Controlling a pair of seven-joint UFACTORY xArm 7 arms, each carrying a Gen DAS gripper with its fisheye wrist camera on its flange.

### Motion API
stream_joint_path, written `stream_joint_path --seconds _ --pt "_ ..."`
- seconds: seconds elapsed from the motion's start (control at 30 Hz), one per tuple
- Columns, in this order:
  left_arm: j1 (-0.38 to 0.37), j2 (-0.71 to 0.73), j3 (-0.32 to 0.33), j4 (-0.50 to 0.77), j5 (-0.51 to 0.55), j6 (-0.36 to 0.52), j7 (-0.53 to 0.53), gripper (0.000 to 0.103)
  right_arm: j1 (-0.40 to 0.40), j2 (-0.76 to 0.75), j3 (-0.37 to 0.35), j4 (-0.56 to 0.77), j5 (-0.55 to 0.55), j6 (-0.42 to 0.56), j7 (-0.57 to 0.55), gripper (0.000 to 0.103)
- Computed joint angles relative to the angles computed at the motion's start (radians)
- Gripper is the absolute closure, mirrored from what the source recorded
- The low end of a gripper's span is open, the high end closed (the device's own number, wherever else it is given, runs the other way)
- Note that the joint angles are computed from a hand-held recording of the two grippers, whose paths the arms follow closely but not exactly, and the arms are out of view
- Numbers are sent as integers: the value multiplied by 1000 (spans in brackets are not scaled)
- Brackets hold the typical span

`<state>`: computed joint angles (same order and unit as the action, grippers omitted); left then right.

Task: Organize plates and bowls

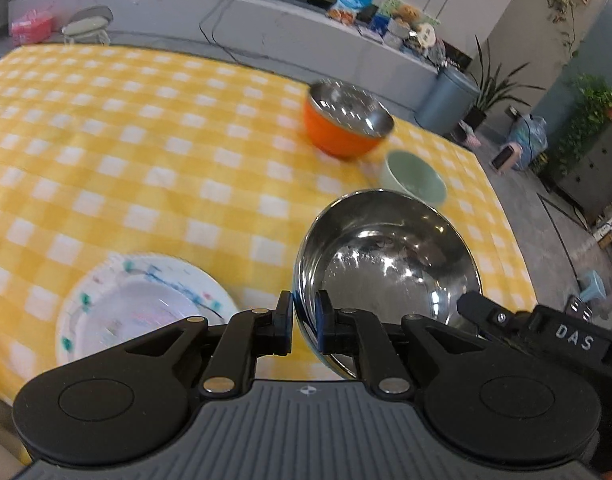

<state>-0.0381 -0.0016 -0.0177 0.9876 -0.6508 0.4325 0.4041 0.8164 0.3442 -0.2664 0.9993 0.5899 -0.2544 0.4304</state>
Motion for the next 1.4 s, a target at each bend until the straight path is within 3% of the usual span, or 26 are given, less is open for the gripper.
stream_joint_path --seconds 0.1,0.23,0.3,0.47,0.6,0.8,0.97,1.1,1.23,1.37,1.4 --pt "-12 1 -11 -8 29 5 -30 89 -60 -12 45 -32 -12 -12 14 95" --pt "-19 7 -14 -7 55 34 -81 88 -267 -18 225 -64 -108 -27 104 95" --pt "-20 10 -15 -5 69 50 -107 87 -304 -10 251 -66 -130 -18 142 95" --pt "-20 13 -15 -8 93 64 -141 87 -252 6 191 -55 -152 18 181 95" --pt "-11 23 -12 -4 56 78 -116 87 -164 15 105 -48 -151 27 184 95" --pt "-2 29 -14 5 18 88 -82 87 -193 21 127 -45 -179 19 207 95" --pt "9 43 -13 21 -26 108 -54 87 -162 24 97 -41 -174 23 206 95" --pt "17 49 -14 30 -44 113 -40 87 -235 21 168 -47 -200 5 229 92" --pt "20 45 -14 33 -53 113 -30 81 -186 21 124 -46 -175 -5 213 91" --pt "18 38 -15 31 -45 79 -17 67 -124 18 70 -45 -132 -12 172 68" --pt "18 34 -14 29 -43 70 -12 63 -95 17 45 -44 -111 -11 155 67"
